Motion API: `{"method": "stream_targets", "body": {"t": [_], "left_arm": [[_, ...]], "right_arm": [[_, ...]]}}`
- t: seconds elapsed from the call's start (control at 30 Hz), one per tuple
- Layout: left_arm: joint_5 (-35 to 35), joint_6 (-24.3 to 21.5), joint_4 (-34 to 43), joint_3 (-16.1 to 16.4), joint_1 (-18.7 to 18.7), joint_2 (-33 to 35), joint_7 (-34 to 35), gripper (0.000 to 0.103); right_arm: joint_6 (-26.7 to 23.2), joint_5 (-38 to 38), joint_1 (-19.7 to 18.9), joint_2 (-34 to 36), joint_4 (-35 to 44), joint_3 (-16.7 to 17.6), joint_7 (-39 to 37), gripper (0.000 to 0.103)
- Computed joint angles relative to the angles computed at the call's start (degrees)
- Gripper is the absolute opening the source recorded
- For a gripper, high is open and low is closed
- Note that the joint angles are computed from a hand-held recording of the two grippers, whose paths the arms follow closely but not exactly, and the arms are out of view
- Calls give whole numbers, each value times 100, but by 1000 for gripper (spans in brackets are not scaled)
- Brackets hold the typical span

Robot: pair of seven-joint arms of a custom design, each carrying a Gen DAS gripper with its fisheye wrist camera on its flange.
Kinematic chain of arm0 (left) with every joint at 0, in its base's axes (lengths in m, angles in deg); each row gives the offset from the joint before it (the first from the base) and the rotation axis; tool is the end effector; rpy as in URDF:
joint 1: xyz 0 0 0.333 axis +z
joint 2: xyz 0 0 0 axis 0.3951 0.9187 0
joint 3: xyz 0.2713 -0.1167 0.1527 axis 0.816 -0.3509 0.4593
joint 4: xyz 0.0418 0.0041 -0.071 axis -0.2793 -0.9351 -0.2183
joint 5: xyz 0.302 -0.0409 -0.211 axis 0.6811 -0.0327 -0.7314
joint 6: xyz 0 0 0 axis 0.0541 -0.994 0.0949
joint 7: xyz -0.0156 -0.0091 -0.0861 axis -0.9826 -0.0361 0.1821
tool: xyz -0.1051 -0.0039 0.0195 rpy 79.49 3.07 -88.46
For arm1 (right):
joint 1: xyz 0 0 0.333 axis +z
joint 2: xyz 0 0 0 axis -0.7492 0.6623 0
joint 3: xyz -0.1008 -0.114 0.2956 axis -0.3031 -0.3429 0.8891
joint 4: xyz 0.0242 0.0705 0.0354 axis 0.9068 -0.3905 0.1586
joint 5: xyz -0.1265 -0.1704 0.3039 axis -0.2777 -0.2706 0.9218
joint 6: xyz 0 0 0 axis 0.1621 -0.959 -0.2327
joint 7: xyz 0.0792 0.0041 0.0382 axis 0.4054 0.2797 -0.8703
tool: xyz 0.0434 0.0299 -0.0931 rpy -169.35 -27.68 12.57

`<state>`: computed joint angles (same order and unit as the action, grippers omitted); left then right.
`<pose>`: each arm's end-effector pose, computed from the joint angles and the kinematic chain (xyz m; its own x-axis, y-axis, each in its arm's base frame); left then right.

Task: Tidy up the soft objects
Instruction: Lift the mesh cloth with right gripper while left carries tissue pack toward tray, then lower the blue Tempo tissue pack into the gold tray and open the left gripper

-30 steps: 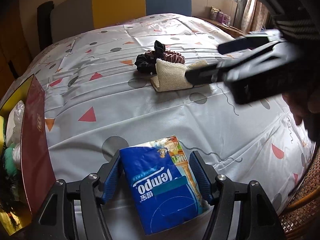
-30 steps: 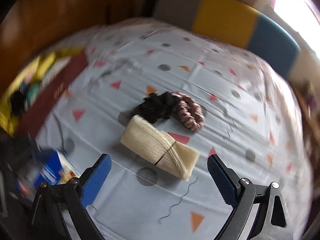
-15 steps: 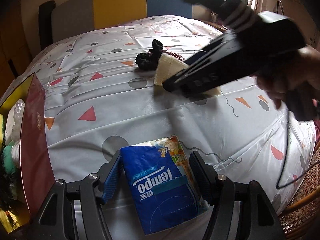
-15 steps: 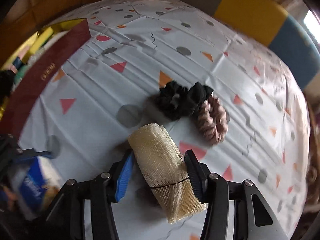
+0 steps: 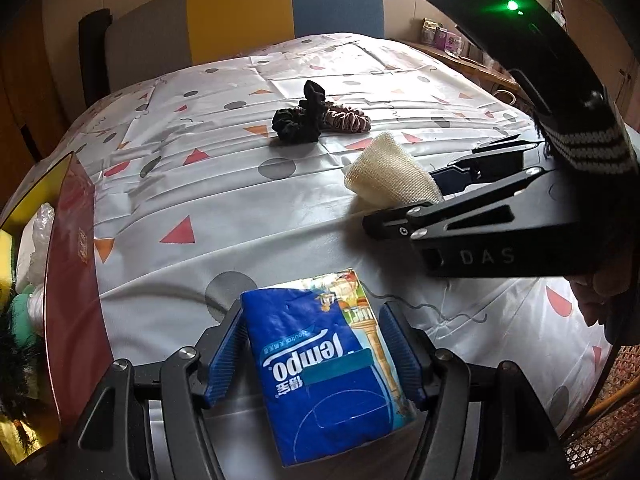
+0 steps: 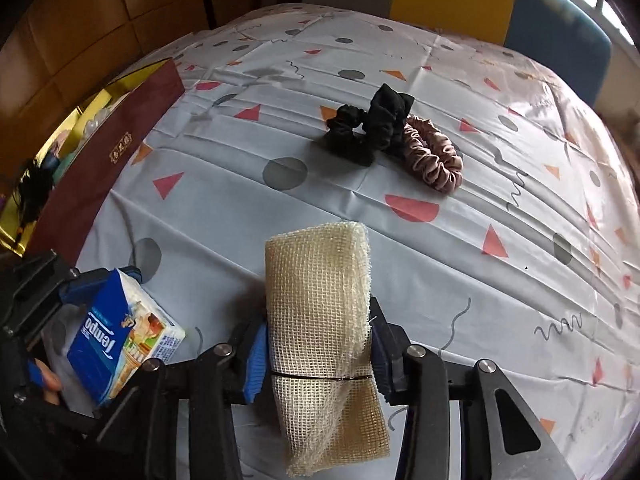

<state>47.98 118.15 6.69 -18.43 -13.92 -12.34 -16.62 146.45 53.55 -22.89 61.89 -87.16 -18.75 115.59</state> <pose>0.6015 -0.5189 0.3328 -0.4993 -0.8664 -0.0081 -0.6945 0.4058 -0.5941 0.6438 0.3307 0.3567 0.2835 -0.9578 -0.0479 -0.8535 -0.2292 -0.4679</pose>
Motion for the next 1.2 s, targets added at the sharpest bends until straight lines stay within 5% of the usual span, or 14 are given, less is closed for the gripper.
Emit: {"method": "stream_targets", "body": {"t": [0.2, 0.5, 1.2], "left_arm": [[119, -133, 21, 144, -107, -41, -207, 53], [54, -52, -160, -20, 24, -218, -176, 52], [732, 738, -1220, 383, -36, -1341, -1260, 52]], "right_arm": [[121, 122, -89, -49, -110, 70, -106, 44], [127, -52, 32, 38, 8, -60, -69, 44], [210, -169, 76, 37, -39, -115, 49, 44]]}}
